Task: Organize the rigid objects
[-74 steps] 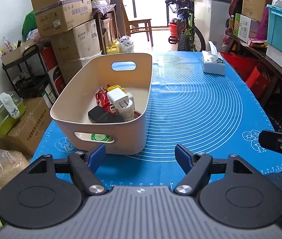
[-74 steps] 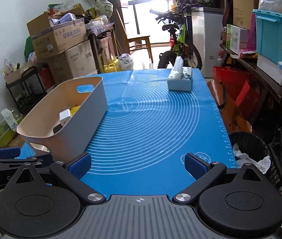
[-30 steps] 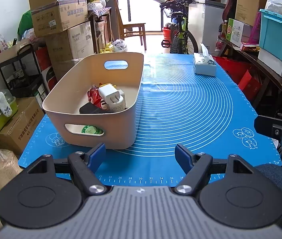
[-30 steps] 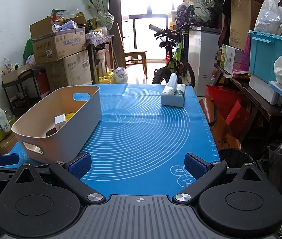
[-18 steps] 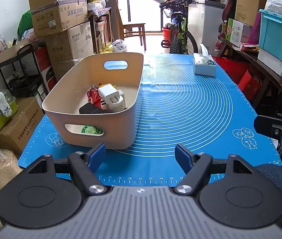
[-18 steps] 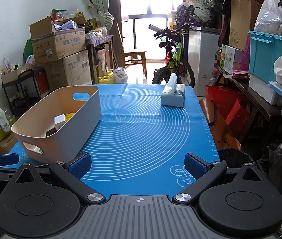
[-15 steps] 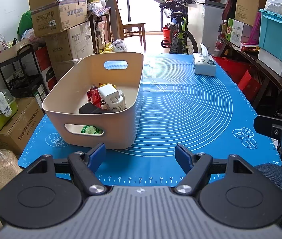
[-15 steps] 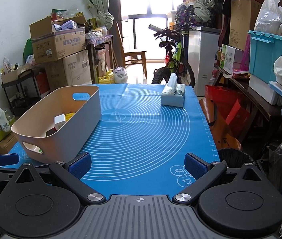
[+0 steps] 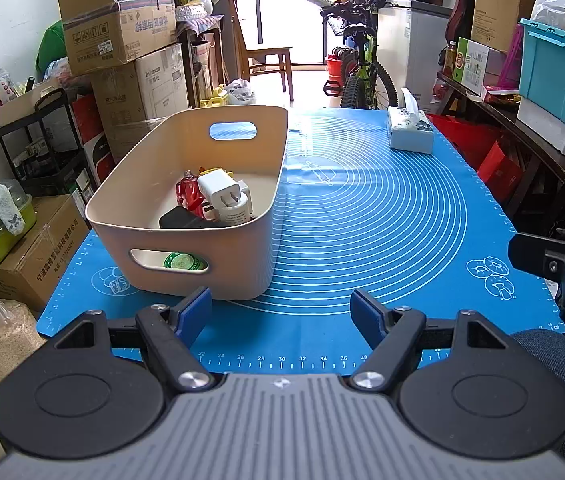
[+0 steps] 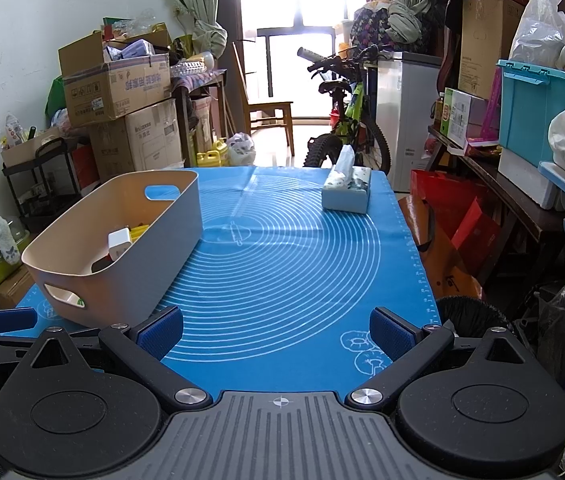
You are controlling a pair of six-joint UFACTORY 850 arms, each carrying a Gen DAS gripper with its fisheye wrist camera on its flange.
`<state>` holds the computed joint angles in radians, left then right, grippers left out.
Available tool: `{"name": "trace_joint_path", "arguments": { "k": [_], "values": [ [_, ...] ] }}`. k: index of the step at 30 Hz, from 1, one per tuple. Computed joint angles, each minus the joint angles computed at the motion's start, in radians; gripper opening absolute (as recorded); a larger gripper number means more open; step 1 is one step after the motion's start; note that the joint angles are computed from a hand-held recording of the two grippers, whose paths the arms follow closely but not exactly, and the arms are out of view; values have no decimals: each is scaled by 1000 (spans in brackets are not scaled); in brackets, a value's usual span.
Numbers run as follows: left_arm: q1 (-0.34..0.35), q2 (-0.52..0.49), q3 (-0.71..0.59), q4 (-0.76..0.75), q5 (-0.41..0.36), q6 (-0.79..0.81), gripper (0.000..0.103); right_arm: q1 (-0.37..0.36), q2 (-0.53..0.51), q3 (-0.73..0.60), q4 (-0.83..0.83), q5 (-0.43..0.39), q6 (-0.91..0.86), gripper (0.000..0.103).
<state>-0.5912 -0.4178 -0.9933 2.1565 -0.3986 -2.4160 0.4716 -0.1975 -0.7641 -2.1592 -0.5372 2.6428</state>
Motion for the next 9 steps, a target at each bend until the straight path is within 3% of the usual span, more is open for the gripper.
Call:
{"name": "trace_joint_path", "arguments": {
  "k": [9],
  "values": [
    [2,2,4,14,-3,-14,77,-1,0,0,-1,1,-1,99]
  ]
}}
